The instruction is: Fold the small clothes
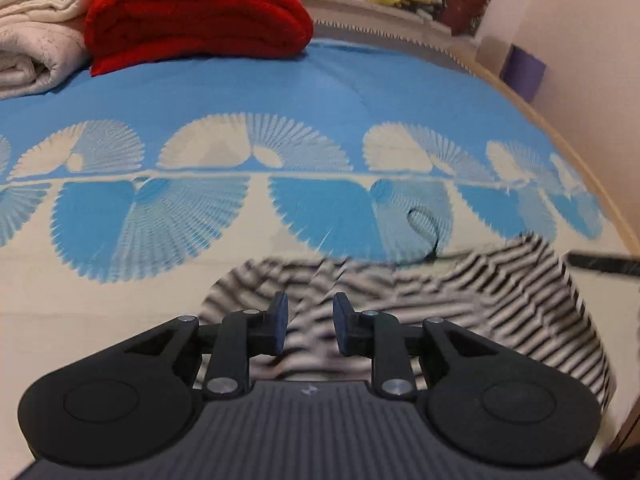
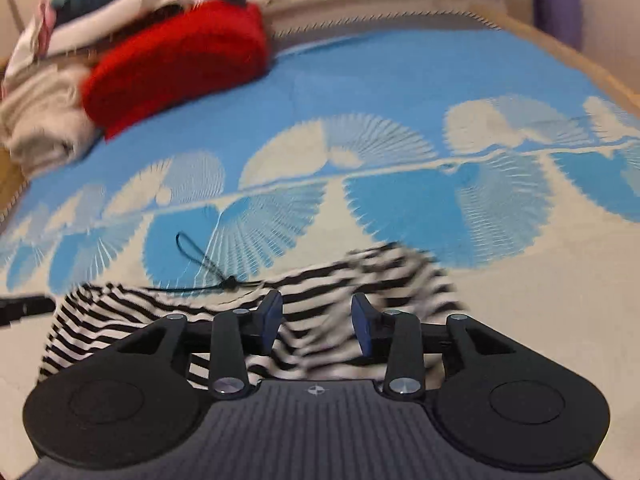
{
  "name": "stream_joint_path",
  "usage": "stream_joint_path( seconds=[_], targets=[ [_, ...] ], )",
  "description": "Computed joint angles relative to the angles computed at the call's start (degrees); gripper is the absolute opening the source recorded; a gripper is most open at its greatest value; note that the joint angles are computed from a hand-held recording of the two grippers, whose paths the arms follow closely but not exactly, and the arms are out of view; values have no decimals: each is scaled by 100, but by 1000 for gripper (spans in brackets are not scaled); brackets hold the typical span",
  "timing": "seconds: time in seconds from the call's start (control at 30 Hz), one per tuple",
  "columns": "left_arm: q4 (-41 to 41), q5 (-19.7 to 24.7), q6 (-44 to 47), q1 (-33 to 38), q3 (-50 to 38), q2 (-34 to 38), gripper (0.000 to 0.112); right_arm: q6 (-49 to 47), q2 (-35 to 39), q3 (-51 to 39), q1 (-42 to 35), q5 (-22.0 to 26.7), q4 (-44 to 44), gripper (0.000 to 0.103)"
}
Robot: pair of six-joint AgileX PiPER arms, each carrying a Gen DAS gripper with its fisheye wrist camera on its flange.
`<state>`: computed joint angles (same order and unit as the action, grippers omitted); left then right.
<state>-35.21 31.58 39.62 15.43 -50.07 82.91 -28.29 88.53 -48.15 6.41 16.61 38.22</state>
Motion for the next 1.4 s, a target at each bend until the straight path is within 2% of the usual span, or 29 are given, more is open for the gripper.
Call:
stream_joint_path(
  seconds=[0.13, 0.17, 0.23, 0.4, 0.5, 0.6, 0.67, 0.7, 0.73, 0.8, 0.9, 0.97, 1.03, 1.17, 1.2, 1.23, 1.3, 1.4],
  targets=[
    [103, 1174, 254, 981, -44, 17, 32, -1003, -371, 303, -1486, 1302, 420, 42],
    [179, 1446, 292, 1202, -59, 83, 36, -1196, -360, 345, -1870, 1671, 348, 42],
    [428, 1854, 308, 1568, -4, 209, 39, -1481, -385, 493, -2355, 2095, 70, 43],
    [856, 2384, 894, 2087, 455, 292, 43, -2094, -161, 850, -3090, 2640, -331, 44],
    [979, 2361, 980, 2211, 665, 383, 45, -2413, -127, 937, -3265, 2995, -229, 44],
    [992, 2303, 855, 2273, 704, 534, 45, -2372, -300, 1104, -2978, 2878, -465, 46],
    [990, 2299, 888, 2271, 729, 539, 39, -2207, -397, 1139, -2783, 2743, -625, 45],
    [1016, 2334, 949, 2264, 748, 480, 12, -2213, -486, 1111, -2811, 2788, -673, 33],
    [1069, 2342, 951, 2263, 751, 396, 5, -2253, -596, 1074, -2905, 2872, -620, 16],
    [969, 2484, 1004, 2434, 639, 116, 4, -2431, -732, 822, -3532, 3468, -288, 11],
    [307, 3279, 1688, 3322, 312, -225, 2, -2944, -798, 531, -4554, 4479, 153, 10],
    [228, 3511, 1844, 3693, 171, -288, 3, -3005, -774, 451, -4901, 4710, -64, 9],
    [569, 3458, 1689, 3666, 160, -99, 3, -3000, -651, 461, -4952, 4716, -406, 9],
    [2105, 2422, 724, 2329, 718, -157, 2, -2383, -631, 913, -4105, 3816, -1402, 10],
    [2543, 2127, 336, 1983, 879, -218, 2, -2313, -712, 997, -3941, 3656, -1518, 13],
    [2752, 1995, 166, 1827, 932, -281, 3, -2247, -831, 1042, -3851, 3534, -1572, 23],
    [2482, 2043, 330, 1929, 788, -488, 4, -2143, -1212, 1121, -3827, 3253, -1569, 39],
    [927, 2738, 1402, 2624, 380, -690, 6, -3058, -1779, 1230, -4268, 3400, -748, 41]
  ],
)
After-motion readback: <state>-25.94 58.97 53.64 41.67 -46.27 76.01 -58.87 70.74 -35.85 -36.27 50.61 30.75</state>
